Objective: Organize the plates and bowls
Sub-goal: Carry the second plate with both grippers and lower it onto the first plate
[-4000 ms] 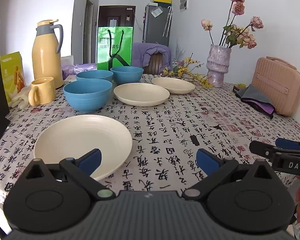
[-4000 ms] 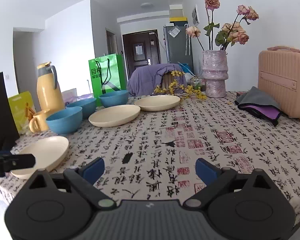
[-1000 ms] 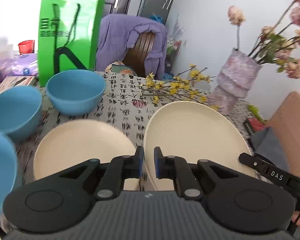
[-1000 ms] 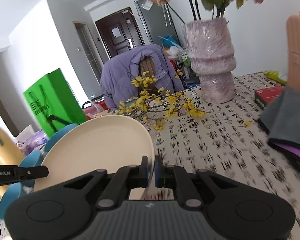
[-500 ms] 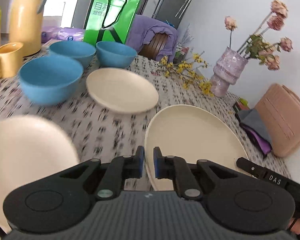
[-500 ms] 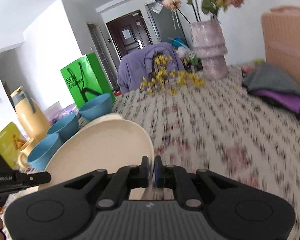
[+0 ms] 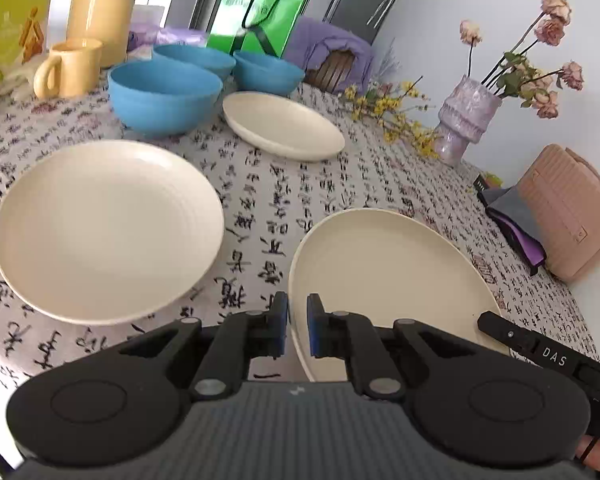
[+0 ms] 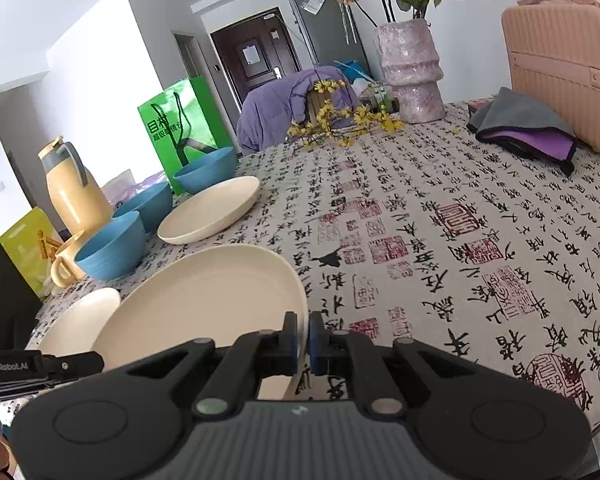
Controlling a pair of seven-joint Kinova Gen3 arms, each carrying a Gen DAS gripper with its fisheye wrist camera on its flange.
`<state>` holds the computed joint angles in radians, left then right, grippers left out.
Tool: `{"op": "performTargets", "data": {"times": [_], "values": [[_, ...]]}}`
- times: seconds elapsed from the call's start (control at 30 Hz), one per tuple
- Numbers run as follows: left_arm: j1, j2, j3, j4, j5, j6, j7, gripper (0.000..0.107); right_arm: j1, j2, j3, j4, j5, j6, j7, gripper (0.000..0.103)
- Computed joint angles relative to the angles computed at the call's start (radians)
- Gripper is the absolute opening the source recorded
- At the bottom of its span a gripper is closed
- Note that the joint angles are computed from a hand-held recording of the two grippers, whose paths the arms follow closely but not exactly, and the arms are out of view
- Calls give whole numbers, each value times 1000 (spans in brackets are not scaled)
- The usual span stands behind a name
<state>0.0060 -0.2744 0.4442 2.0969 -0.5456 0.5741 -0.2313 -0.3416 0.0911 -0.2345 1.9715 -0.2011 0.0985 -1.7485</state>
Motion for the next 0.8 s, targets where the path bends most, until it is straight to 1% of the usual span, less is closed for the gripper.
{"op": "performTargets", "data": {"times": [0.1,0.17,0.27,0.37,0.57,0.8], "values": [[-6,-21,-6,10,0,-3,2,10,-60,1,47,-9,50,2,-48,6],[-12,-36,-19,18,11,-7,-13,10,-77,10,54,-24,71,12,-66,6],[-36,-60,-35,30,26,-9,-40,10,-128,33,80,-58,120,32,-110,6],[-69,-90,-46,40,34,-2,-78,10,-141,67,62,-106,135,52,-118,6],[-135,-148,-104,59,82,12,-181,10,-175,152,21,-216,139,93,-104,7],[-217,-188,-152,73,125,34,-291,10,-233,236,5,-344,141,153,-77,7]]}}
